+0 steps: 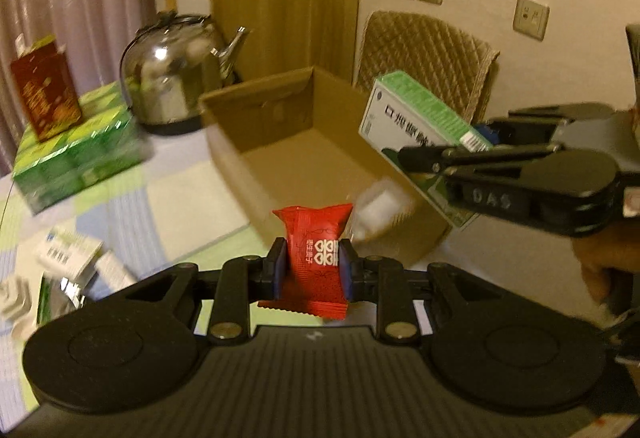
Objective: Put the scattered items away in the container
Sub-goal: 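Carry the red packet and green box with both tools to the cardboard box, then open both tools to drop the packet and green box into the cardboard box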
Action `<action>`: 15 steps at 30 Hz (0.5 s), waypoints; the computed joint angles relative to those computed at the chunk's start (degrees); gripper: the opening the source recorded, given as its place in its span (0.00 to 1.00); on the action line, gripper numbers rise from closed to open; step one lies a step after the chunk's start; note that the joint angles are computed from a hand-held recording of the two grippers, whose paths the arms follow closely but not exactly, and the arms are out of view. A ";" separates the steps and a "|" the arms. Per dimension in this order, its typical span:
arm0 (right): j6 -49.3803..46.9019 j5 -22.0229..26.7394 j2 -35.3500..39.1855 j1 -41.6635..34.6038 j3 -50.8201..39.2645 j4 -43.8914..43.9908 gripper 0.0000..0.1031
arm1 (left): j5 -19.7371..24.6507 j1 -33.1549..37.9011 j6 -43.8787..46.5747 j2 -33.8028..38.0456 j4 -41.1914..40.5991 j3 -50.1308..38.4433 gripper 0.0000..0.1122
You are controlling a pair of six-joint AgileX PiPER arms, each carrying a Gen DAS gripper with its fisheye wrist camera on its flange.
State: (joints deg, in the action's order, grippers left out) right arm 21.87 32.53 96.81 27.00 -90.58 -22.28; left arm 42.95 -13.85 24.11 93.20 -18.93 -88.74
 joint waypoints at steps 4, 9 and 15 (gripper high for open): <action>-5.02 -0.14 2.83 -3.66 -3.69 4.52 0.27 | 1.18 -2.25 -2.97 6.50 1.79 -9.11 0.20; -9.08 -0.57 5.17 -6.68 -6.02 9.08 0.27 | 2.55 -3.37 -5.17 13.36 2.29 -18.36 0.20; -11.96 -0.73 8.38 -8.74 -8.68 12.95 0.27 | 3.47 -4.38 -7.18 18.87 4.38 -24.44 0.20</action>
State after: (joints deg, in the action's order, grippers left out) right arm 9.91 31.79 105.19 18.26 -99.26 -9.33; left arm 46.43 -18.22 16.92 112.07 -14.55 -113.18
